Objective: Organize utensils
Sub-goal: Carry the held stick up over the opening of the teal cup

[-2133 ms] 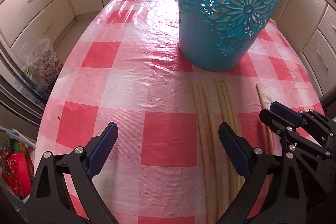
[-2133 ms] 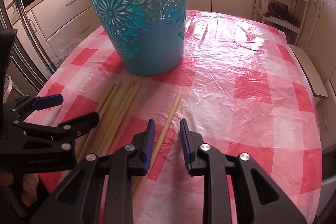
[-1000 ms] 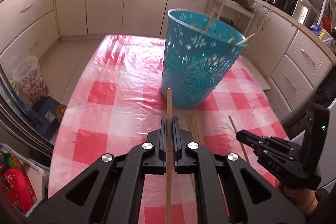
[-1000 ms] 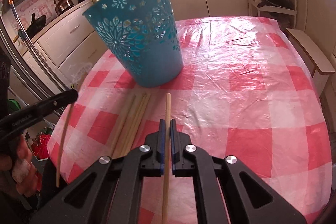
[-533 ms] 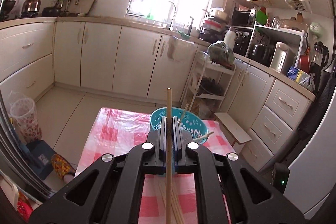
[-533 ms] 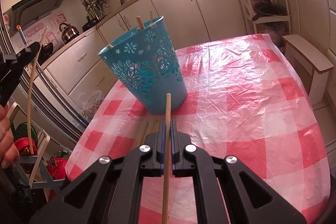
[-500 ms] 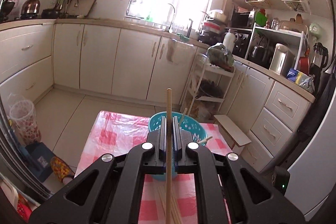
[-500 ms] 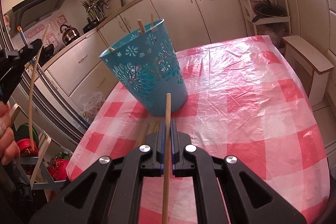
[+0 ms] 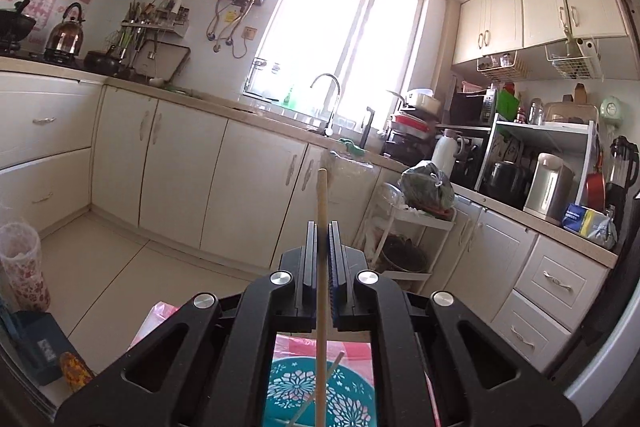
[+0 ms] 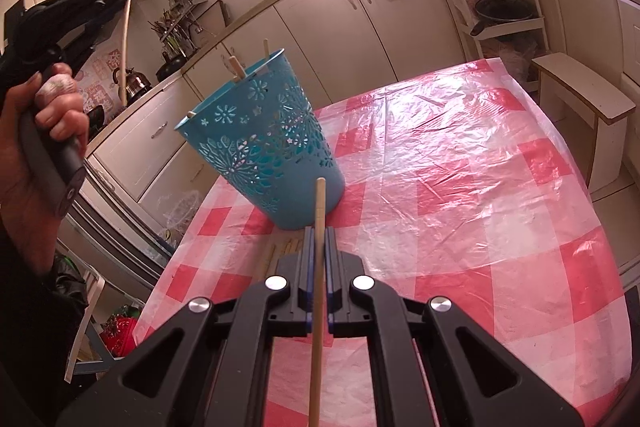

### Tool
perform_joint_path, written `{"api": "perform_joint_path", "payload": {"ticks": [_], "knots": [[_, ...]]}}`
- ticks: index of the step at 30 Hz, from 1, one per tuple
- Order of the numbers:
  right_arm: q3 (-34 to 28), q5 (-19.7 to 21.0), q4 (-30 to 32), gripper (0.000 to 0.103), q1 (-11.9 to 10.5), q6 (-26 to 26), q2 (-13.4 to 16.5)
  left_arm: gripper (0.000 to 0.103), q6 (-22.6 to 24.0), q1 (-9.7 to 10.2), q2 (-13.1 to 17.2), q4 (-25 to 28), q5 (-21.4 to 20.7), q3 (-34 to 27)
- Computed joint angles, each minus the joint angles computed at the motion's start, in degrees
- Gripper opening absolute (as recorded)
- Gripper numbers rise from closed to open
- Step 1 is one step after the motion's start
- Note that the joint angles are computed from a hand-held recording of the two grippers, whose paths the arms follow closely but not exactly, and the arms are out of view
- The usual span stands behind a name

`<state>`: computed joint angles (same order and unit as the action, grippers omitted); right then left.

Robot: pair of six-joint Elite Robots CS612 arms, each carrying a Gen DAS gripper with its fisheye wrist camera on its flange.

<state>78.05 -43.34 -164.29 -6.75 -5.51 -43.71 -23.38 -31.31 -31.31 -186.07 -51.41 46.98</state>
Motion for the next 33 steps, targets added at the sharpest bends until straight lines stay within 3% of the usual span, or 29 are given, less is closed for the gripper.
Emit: {"api": "perform_joint_path", "payload": {"ticks": [6,14,18,23,27,33], "knots": [[-1.1,0.2,-0.7,0.005,-0.2,1.3,1.0,0.005,-2.3,0.76,3.2,6.5,0.2,-3.5],[-2.8,1.0,-4.9,0.005,-0.3,4.7,2.0,0.007,-4.8,0.70,1.5,12.6,-1.3,1.2],[-3.2,2.5,-9.2,0.005,-0.4,7.6,1.8,0.039,-6.6,0.24,-1.1,12.9,-0.3,6.2],[-4.3,4.9,-13.8,0.005,-0.3,11.5,1.7,0.056,-10.2,-0.18,-5.2,10.8,0.8,13.8],[-7.4,6.3,-18.5,0.005,0.2,16.3,2.7,0.077,-11.5,-1.00,-8.1,10.0,3.2,19.5],[-17.9,4.3,-28.6,0.005,2.6,27.8,7.2,0.086,-16.6,-1.63,-11.6,11.5,2.8,26.7]]}}
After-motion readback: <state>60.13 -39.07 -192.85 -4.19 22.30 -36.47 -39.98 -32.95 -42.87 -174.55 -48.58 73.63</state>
